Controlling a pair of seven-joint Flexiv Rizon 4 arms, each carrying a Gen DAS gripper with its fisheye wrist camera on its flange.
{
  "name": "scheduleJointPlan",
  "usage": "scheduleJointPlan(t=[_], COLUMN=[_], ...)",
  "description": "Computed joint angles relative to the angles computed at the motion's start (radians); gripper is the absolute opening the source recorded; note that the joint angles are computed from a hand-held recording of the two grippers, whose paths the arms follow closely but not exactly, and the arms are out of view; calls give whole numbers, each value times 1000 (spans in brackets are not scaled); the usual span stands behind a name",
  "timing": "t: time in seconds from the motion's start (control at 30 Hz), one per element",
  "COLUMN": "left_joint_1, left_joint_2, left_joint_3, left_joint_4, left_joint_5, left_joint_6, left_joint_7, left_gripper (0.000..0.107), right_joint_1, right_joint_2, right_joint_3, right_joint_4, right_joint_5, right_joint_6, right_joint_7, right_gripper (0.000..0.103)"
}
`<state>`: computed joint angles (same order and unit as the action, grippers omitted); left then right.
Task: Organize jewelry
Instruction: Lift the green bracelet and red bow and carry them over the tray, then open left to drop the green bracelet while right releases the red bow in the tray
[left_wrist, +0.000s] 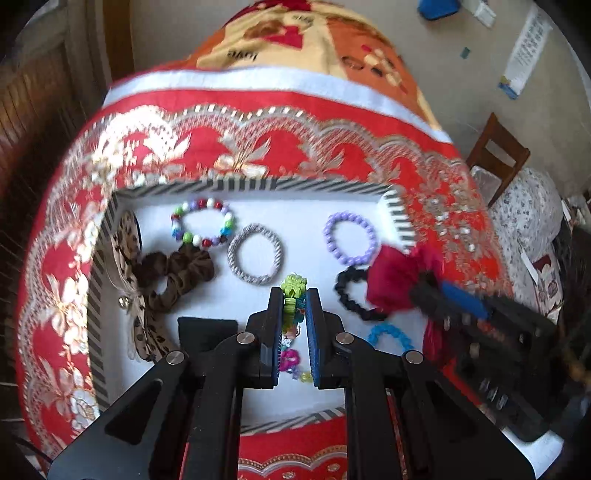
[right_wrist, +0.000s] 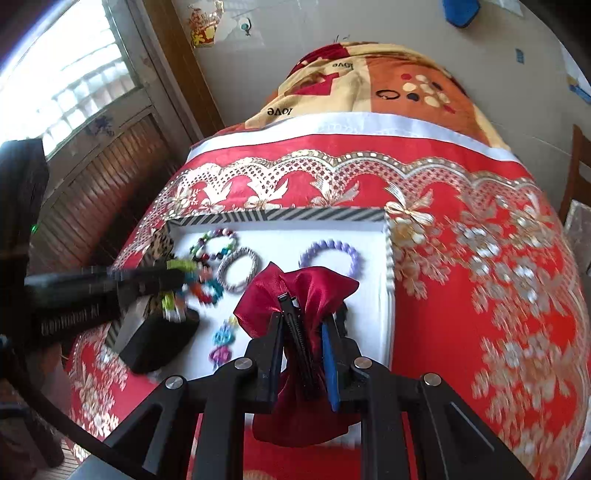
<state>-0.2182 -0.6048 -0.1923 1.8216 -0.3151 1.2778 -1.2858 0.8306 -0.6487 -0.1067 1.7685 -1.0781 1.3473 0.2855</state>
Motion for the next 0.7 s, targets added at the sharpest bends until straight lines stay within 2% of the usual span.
scheduleJointPlan(t=[0.3, 0.4, 0.57, 0.63, 0.7], left_joint_1=[-10, -10, -22, -19, -13], left_joint_2=[-51, -56, -60, -62, -58], left_joint_3=[54, 55, 69, 65, 57], left_joint_4=[-16, -17, -18, -17, -9], left_joint_5=[29, 34, 56, 60, 58], left_joint_6=[-71, -74, -54, -45, -33], left_joint_7=[-74, -90, -119, -120, -122], left_gripper=[11, 11, 11, 14, 29], right_joint_1=[-136, -161, -170, -176, -171], right_joint_2=[-226, -297, -369, -385, -381], right_joint_3=[170, 219, 252, 267, 257], right_joint_4=[-294, -396, -501, -523, -512], right_joint_5=[300, 377, 478, 520, 551], right_joint_6=[-37, -75, -105, -109, -81], right_joint_7=[-391, -487, -575, -602, -608], right_gripper=[18, 18, 18, 18, 22])
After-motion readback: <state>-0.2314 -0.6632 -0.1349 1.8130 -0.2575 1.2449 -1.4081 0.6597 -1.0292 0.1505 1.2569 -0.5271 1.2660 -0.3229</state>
